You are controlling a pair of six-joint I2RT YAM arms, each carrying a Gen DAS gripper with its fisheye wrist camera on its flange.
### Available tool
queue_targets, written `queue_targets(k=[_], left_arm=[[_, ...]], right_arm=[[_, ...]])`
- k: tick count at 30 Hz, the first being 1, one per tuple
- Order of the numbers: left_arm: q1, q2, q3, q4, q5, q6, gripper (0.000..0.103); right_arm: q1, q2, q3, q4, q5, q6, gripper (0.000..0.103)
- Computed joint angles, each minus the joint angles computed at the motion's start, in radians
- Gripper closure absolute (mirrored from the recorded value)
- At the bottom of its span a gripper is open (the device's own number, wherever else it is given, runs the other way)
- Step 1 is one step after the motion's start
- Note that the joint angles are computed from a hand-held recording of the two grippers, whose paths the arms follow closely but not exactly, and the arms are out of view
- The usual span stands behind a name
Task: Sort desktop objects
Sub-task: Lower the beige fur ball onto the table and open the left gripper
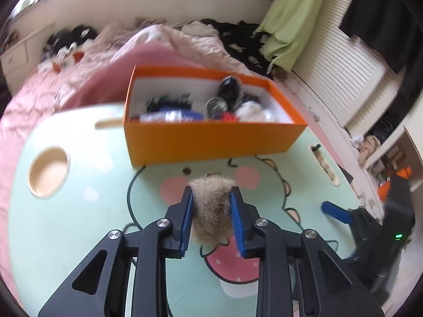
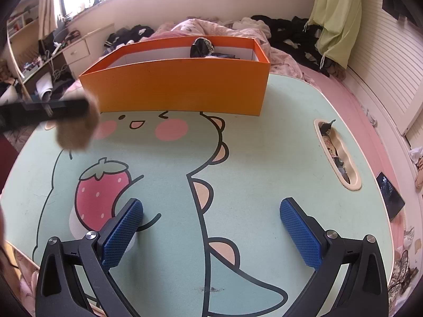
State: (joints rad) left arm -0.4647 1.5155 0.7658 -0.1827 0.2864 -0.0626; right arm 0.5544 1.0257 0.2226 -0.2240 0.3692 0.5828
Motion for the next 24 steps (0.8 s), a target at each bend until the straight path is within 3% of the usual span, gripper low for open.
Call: queue_targets(k=[2,4,6,8,11,15,18,24], left_arm=[[0.009,0.008,-0.040,0.047,0.022,-0.019,0.061],[0.014,-0.027,-0.094,0.098,0.022,-0.041,0.046],[0.020,-0.094,-0.158,0.142,0.007,-0.055,0.022],[0.005,-0.191,-0.255,0.200,-0.043,-0.064,0.021],[-0.068,-0.273,-0.325,0.181,-0.177,-0.026,0.021],[-0.171,-0.244,-0.356,0.177,-0.313,-0.013,0.021],[-0.221,-0.210,-0.386,0.250,-0.402,-0.043,0.019],[-0.211,-0.194,-0.435,0.347,-0.421,-0.072,0.009]], right_arm=[[-0.004,-0.004,0.000,-0.002,-0.004,-0.008,0.000],[-0.009,-0.005,-0.003,0.002,-0.008,-0.013,0.000],[-0.011,-0.006,-0.005,0.005,-0.008,-0.017,0.000],[-0.011,-0.009,-0.007,0.004,-0.009,-0.018,0.000],[-0.011,-0.011,-0.006,0.001,-0.008,-0.017,0.000],[-0.011,-0.015,-0.009,0.000,-0.008,-0.017,0.000],[-0.015,-0.017,-0.014,0.005,-0.010,-0.023,0.000],[-0.018,-0.024,-0.018,0.004,-0.012,-0.027,0.000]])
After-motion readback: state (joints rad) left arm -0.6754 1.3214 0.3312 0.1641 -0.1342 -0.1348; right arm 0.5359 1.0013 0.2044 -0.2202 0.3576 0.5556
